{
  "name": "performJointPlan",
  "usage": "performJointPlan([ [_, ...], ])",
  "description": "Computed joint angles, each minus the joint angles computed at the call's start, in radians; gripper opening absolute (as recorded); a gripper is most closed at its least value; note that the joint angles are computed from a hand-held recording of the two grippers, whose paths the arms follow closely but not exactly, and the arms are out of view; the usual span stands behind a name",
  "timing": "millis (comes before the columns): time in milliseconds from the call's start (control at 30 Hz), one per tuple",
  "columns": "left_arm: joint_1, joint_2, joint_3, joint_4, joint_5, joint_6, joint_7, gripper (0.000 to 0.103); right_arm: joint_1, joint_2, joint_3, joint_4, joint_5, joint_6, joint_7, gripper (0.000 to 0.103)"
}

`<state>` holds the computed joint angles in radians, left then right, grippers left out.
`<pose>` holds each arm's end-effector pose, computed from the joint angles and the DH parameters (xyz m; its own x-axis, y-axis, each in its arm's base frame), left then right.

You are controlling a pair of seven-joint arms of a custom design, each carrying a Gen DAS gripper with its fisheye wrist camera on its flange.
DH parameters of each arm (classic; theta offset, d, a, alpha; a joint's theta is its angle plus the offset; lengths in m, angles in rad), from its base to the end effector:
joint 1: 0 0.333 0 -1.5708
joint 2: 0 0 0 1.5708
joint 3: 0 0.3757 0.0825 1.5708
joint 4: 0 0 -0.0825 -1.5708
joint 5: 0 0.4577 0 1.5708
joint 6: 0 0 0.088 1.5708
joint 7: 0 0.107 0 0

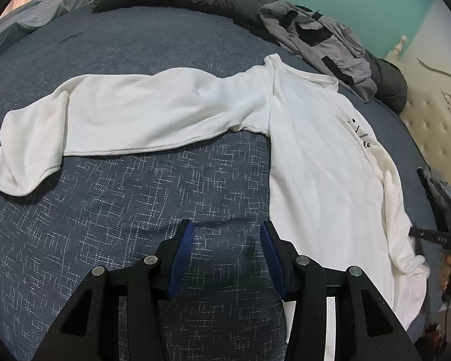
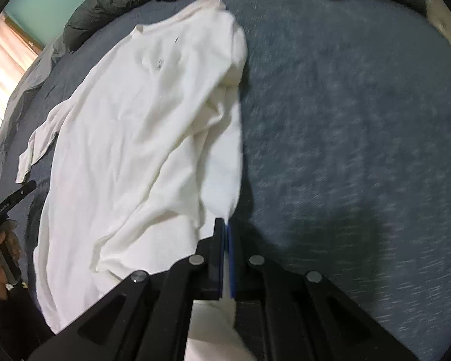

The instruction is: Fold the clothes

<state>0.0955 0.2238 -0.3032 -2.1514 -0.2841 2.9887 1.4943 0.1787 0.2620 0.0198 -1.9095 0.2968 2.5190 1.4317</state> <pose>0.6629 -0.1117 0.3750 0.0712 -0.9513 0.2998 -0.8273 -0.2242 -0.5151 0.7067 0.1385 0.4129 0.1570 -0.9670 -0.2008 -0.9365 -0.0812 -0.3412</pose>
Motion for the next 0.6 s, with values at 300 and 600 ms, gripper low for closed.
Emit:
performJointPlan([
  [300,-0.012,0.004,0.011,0.005,0.029,-0.001,-0.025,0.050,0.003,-0.052,-0.070,0.006,-0.186,0.072,0.162,0.002],
  [600,-0.025,0.009,0.026,0.011,0.072,-0.004,-0.065,0.050,-0.014,-0.038,-0.133,0.128,-0.482,0.030,0.358,0.002],
])
